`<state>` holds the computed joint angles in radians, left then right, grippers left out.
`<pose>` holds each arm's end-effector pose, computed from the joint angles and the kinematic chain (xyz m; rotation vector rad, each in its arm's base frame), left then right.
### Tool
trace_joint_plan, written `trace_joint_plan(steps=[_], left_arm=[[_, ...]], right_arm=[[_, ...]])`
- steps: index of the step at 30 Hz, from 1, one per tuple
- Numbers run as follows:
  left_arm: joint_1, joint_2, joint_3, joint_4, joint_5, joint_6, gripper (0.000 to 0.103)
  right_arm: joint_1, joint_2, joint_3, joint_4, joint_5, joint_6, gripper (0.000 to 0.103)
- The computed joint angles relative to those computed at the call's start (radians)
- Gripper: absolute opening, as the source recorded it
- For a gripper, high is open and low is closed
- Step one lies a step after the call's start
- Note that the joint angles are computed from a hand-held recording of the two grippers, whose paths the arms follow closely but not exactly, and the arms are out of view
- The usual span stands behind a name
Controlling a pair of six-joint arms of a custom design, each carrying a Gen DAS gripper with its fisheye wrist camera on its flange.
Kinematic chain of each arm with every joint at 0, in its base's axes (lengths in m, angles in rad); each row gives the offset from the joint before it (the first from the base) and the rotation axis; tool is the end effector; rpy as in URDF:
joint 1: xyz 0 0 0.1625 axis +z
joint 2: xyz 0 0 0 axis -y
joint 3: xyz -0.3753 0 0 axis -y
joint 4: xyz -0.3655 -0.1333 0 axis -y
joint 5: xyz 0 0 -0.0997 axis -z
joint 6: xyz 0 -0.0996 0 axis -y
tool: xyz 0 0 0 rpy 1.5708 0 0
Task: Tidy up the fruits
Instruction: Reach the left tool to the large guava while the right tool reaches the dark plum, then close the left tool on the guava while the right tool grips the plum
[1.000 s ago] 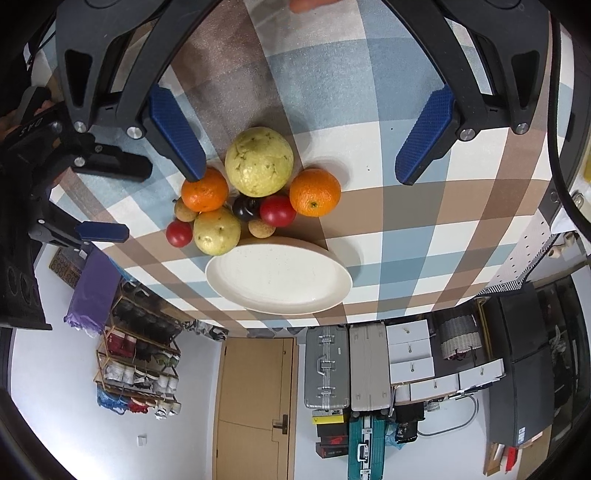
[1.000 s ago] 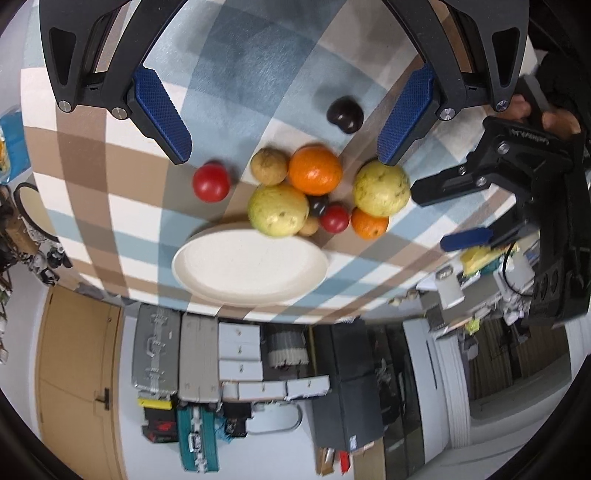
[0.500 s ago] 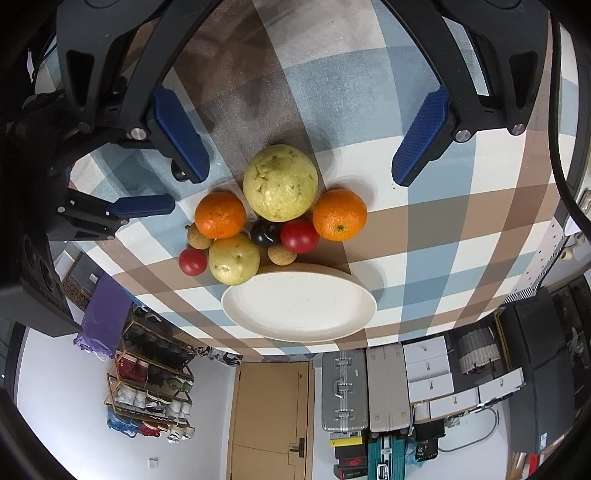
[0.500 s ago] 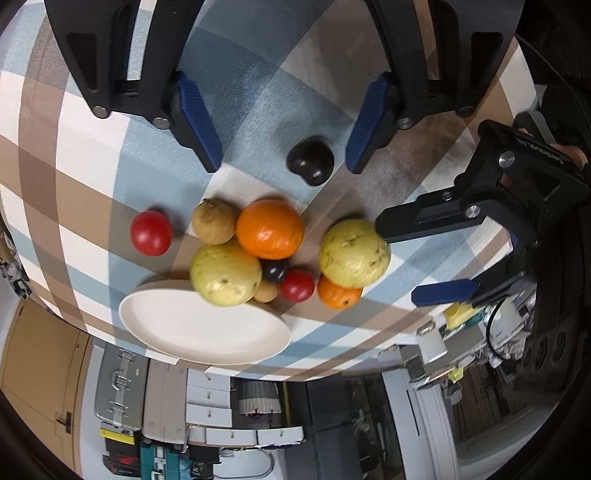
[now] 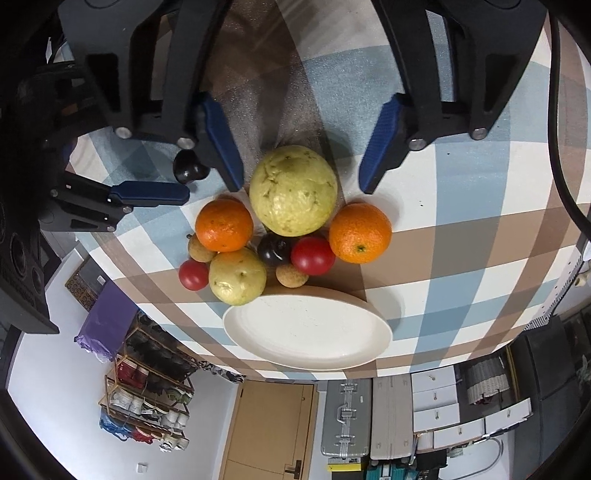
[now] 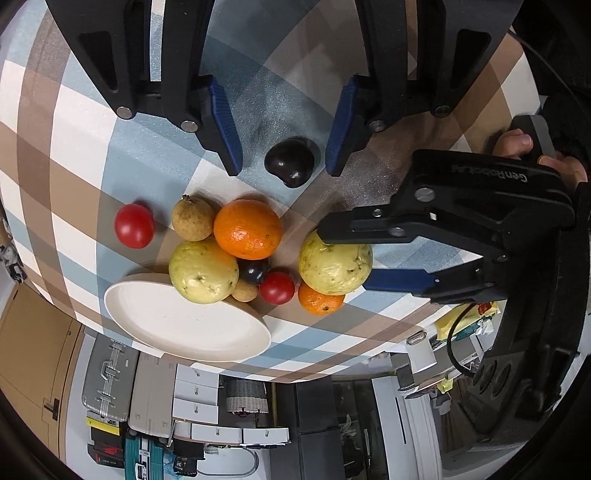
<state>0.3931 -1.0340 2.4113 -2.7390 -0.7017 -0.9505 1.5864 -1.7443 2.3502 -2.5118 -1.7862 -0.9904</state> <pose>-0.2398 -0.3261 0.0427 0.3900 2.3827 -0.8558 0.1176 -0.3600 0.2649 1.2971 -2.4631 0.2750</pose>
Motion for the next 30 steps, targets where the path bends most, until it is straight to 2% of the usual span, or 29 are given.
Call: trace_joint_plan(steps=[2, 7, 15, 21, 30], left_arm=[[0.005, 0.006, -0.002, -0.017, -0.010, 0.015, 0.045], [-0.001, 0.013, 0.002, -0.040, -0.018, 0.033, 0.045], [-0.028, -0.010, 0.028, -0.055, 0.005, 0.015, 0.045], [-0.041, -0.026, 0.046, -0.064, 0.024, 0.005, 0.044], [-0.058, -0.044, 0.070, -0.092, 0.036, 0.011, 0.044]], right_arm=[[0.002, -0.001, 0.003, -0.002, 0.001, -0.001, 0.046], [0.005, 0.002, 0.007, -0.012, 0.000, -0.004, 0.044], [0.009, 0.001, 0.014, -0.020, -0.004, -0.013, 0.041], [0.006, -0.002, 0.012, -0.016, 0.000, -0.013, 0.027], [-0.004, -0.020, 0.008, -0.005, 0.034, -0.014, 0.027]])
